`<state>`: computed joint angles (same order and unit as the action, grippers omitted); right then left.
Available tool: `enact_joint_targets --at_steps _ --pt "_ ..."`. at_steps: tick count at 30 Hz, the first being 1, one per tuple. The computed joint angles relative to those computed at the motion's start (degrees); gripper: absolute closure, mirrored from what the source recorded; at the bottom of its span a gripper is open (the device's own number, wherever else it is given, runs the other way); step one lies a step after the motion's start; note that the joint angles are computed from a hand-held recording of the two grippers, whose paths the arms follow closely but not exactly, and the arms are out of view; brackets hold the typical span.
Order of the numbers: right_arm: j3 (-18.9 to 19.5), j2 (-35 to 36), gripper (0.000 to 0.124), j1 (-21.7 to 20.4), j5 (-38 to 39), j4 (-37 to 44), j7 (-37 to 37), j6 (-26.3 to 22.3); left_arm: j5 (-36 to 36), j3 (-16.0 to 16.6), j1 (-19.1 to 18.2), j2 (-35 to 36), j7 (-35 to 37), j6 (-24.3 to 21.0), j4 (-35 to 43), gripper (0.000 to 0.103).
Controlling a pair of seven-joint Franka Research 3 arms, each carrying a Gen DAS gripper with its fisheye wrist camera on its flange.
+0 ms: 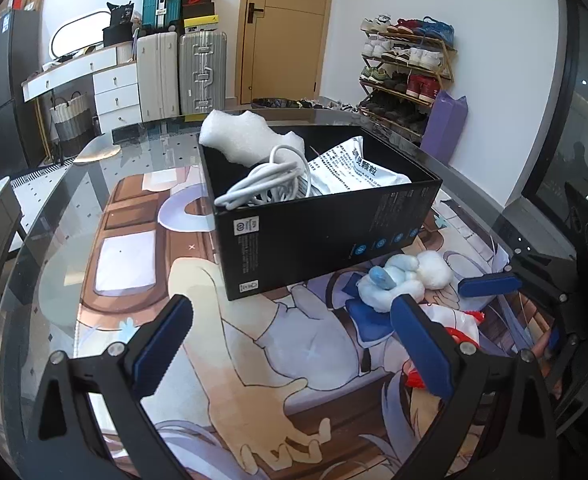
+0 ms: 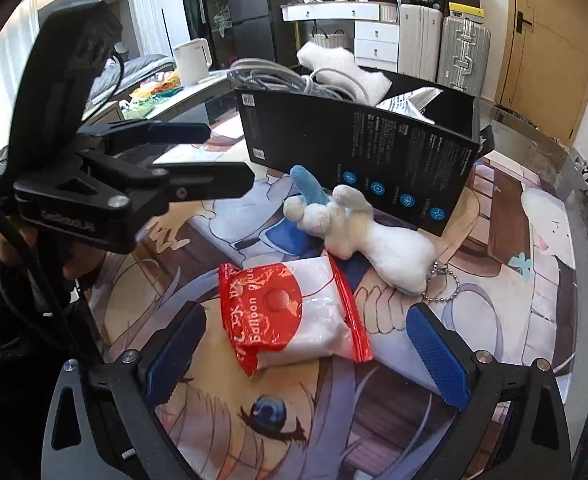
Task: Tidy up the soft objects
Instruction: 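Grasp the red balloon packet with the right tool and lift it, then grasp the white plush toy with the left tool while the right tool holds the red packet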
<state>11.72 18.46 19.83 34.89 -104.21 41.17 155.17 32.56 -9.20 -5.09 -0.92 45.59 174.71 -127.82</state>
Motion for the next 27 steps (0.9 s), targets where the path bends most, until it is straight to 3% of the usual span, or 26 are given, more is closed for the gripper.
enact_joint_targets --at_steps 3,10,16,27 --pt "-0.8 0.6 0.023 1.0 -2.4 0.6 2.1 0.1 -3.8 0.0 -0.3 0.0 2.9 0.6 -0.4 0.003" --pt "0.0 0.6 0.052 0.4 -2.6 0.7 0.4 0.2 -0.6 -0.2 -0.5 0.4 0.7 -1.0 0.5 0.003" --pt "0.7 -1.1 0.066 -0.4 0.5 -1.3 -2.4 1.2 -0.6 -0.2 -0.8 0.7 0.6 -1.6 1.0 0.003" --pt "1.0 -7.4 0.068 -3.0 17.4 -7.0 -15.8 2.0 -0.1 -0.2 -1.1 0.9 0.9 -3.1 1.5 0.003"
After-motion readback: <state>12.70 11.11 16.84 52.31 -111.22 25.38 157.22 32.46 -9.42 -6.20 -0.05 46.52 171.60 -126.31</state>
